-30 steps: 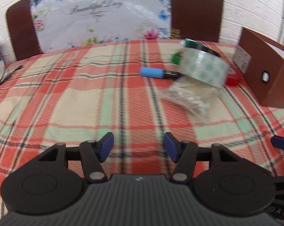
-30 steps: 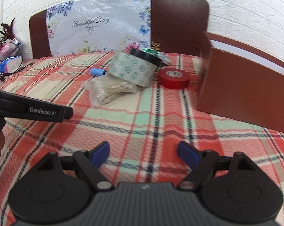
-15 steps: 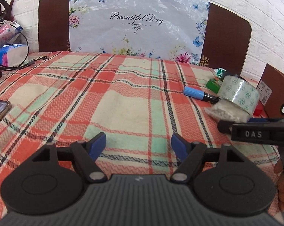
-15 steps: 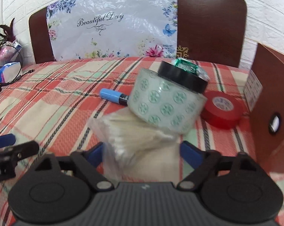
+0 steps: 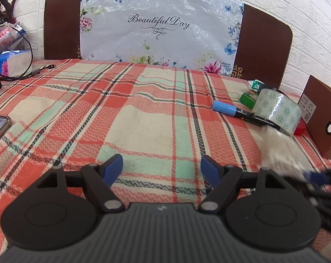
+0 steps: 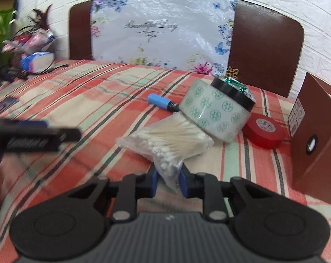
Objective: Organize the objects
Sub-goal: 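Grasp the cotton swab bag with the left gripper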
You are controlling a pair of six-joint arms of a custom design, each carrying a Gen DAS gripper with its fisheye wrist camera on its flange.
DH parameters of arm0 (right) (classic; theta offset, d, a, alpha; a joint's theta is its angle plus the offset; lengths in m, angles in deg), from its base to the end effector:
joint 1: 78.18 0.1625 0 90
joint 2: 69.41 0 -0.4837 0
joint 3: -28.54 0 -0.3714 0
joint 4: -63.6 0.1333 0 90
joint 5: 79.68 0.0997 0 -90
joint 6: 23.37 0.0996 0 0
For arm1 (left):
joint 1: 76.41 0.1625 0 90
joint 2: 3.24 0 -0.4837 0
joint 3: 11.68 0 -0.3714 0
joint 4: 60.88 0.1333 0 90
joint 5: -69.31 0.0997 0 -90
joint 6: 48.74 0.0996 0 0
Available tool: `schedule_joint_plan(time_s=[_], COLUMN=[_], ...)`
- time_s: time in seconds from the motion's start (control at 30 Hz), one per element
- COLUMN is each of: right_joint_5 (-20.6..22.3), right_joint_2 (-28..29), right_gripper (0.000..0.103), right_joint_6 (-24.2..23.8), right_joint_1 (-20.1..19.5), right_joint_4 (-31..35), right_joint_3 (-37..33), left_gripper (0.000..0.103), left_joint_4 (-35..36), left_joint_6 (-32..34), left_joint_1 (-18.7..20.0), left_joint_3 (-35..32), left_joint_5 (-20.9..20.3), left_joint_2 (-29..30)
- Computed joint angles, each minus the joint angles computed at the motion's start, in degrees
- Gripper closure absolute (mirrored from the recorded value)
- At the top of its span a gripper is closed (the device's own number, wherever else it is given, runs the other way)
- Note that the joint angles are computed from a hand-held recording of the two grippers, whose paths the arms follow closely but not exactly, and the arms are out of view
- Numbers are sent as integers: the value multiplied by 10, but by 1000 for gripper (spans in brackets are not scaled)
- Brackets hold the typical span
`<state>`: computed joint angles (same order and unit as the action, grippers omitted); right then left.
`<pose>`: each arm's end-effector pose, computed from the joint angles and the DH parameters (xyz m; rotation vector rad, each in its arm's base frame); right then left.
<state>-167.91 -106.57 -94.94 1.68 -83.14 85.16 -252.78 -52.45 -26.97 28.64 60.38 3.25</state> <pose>-0.0199 -0.8856 0.3121 1.3661 -2.2723 0.7032 -0.3471 -0.7619 -0.0900 -0.1824 1.8565 -1.3720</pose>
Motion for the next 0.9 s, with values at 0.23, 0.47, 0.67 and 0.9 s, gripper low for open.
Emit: schedule_joint_plan(time_s=[0.23,0.47,0.67,0.9], right_joint_5=[26,35,36,42], right_joint_2=[-91,-103,-97,-97], right_gripper=[82,44,29,59], right_joint_6=[-77,-21,-30,-51], right_joint_1=[-31,-43,-45,-45], right_joint_4=[56,70,78,92], right_joint_3=[93,89,82,80], left_gripper=[16,16,19,58], left_joint_4=[89,162,258,364], left_joint_6=[-101,-252,-245,-224], left_joint_1=[1,-8,-8,-7], left_joint_3=[66,180,126,9], left_joint_5=[-12,-193,-318,-361], left_joint_2=[-39,-122,-104,-56])
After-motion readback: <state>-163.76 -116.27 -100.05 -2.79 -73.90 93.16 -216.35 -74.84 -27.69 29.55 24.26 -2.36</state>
